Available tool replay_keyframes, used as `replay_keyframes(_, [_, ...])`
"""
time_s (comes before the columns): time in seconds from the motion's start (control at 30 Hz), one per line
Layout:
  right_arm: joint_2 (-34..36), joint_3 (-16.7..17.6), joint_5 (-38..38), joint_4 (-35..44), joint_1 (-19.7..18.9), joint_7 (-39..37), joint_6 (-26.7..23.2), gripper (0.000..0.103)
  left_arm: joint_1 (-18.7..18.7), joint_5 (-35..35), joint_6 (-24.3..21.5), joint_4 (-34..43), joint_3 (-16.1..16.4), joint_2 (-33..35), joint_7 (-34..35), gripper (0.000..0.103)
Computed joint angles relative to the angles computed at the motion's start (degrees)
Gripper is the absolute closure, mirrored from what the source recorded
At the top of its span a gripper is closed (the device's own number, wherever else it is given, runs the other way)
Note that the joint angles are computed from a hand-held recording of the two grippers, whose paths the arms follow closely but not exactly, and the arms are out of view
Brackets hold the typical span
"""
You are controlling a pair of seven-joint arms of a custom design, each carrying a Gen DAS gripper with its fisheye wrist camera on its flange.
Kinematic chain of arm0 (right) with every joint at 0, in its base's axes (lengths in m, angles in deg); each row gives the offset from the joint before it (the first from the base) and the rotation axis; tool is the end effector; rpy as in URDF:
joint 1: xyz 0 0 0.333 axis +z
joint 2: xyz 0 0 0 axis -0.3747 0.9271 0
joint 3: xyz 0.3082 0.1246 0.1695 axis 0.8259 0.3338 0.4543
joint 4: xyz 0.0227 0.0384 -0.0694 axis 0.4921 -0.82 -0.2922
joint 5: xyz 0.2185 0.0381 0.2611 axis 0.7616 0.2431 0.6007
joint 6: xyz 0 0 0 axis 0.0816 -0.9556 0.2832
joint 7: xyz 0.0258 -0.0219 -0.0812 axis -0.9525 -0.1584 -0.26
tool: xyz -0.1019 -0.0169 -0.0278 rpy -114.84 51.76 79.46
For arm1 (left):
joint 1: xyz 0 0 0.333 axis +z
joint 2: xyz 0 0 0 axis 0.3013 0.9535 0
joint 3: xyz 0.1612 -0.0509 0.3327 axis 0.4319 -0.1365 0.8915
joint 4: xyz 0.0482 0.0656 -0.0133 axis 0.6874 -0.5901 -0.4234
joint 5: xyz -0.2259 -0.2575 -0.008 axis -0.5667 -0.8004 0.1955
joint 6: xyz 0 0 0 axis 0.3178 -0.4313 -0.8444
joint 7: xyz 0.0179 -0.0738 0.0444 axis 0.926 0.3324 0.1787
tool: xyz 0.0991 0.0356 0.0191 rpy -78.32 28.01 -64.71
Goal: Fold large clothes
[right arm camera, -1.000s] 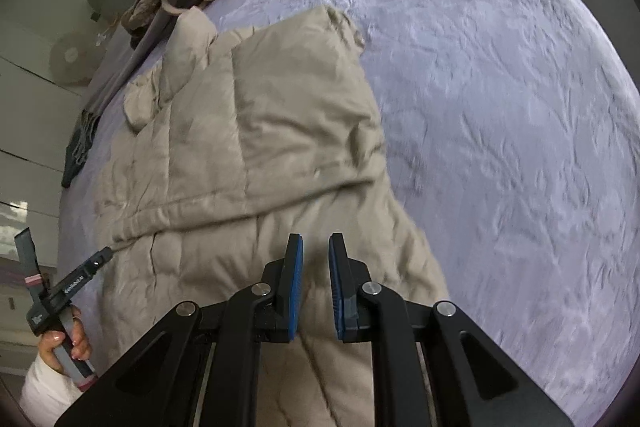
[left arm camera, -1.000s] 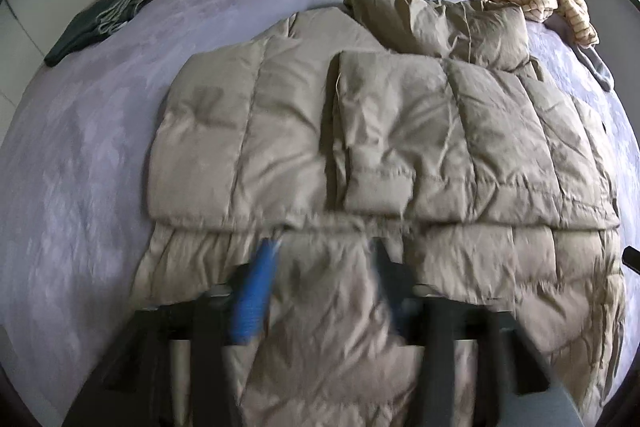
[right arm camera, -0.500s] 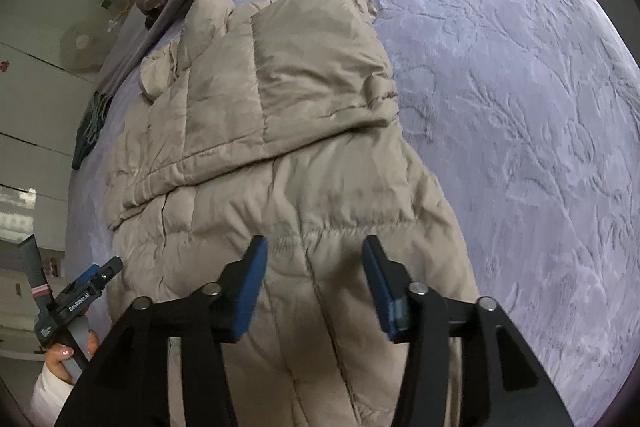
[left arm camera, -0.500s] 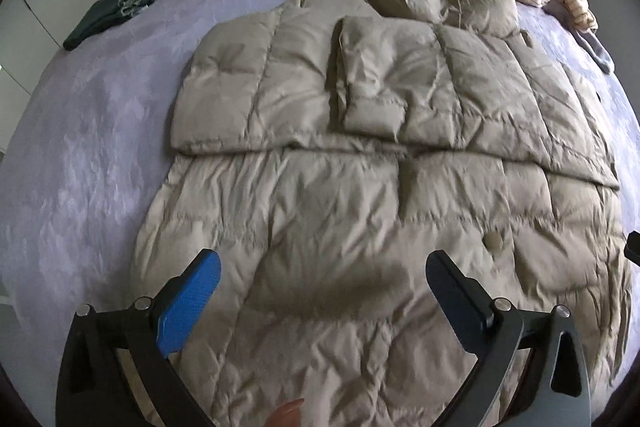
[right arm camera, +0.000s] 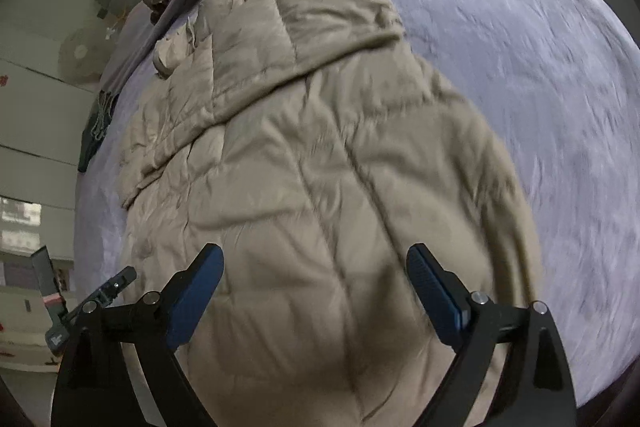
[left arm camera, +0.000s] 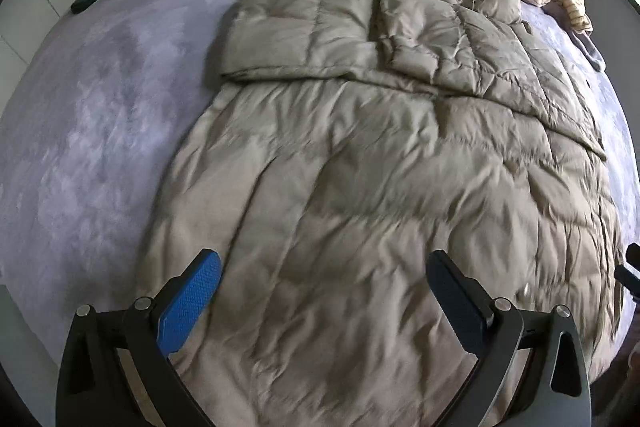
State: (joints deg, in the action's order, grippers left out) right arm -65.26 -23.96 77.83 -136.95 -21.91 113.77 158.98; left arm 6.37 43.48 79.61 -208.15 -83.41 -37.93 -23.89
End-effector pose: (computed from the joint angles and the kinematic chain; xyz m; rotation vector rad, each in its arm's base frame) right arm 0.4972 -0.0350 0.5059 -1.8677 1.8474 0.0697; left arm 0.4141 -0.1992 0.5926 -2.4592 1.5675 -0.2460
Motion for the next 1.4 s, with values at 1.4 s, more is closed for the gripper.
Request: replay_keyframes(1.4, [-13.3, -8.2, 3.8, -14.6, -5.9, 12.9, -16.0, 0.000, -5.5, -37.0, 10.2, -28.3, 2.6, -29.0, -2.0, 0.000])
